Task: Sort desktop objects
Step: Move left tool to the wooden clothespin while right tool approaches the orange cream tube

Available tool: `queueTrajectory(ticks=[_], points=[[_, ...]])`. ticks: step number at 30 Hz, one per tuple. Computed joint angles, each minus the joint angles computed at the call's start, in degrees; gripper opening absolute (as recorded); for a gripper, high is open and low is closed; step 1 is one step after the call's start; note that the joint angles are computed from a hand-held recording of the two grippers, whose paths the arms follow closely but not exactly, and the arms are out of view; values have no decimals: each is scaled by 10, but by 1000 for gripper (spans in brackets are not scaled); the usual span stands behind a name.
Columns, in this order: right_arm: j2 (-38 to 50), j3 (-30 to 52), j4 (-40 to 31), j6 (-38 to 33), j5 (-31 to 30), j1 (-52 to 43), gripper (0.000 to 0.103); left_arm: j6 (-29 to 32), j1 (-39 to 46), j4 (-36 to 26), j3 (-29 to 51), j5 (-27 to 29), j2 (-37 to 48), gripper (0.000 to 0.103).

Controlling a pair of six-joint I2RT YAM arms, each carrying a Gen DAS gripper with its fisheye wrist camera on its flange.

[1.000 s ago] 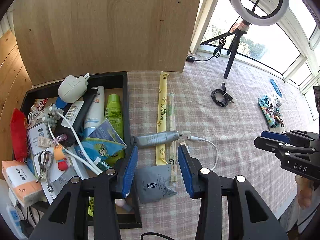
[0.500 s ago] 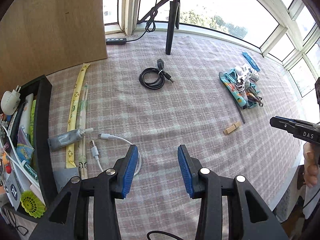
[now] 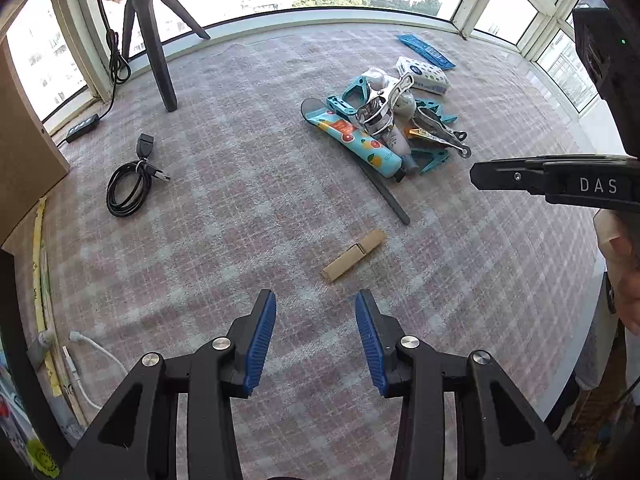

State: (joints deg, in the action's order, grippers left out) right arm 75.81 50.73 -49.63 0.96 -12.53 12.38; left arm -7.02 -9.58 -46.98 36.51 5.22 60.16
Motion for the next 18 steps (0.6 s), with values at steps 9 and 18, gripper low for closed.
queueTrajectory(ticks=[9,18], points=[[160,91,43,-21,-11,31,30,5,-42,75,18,-2,126,39],[287,171,59,-29,5,57,30,32,-32,125,28,16,206,39]])
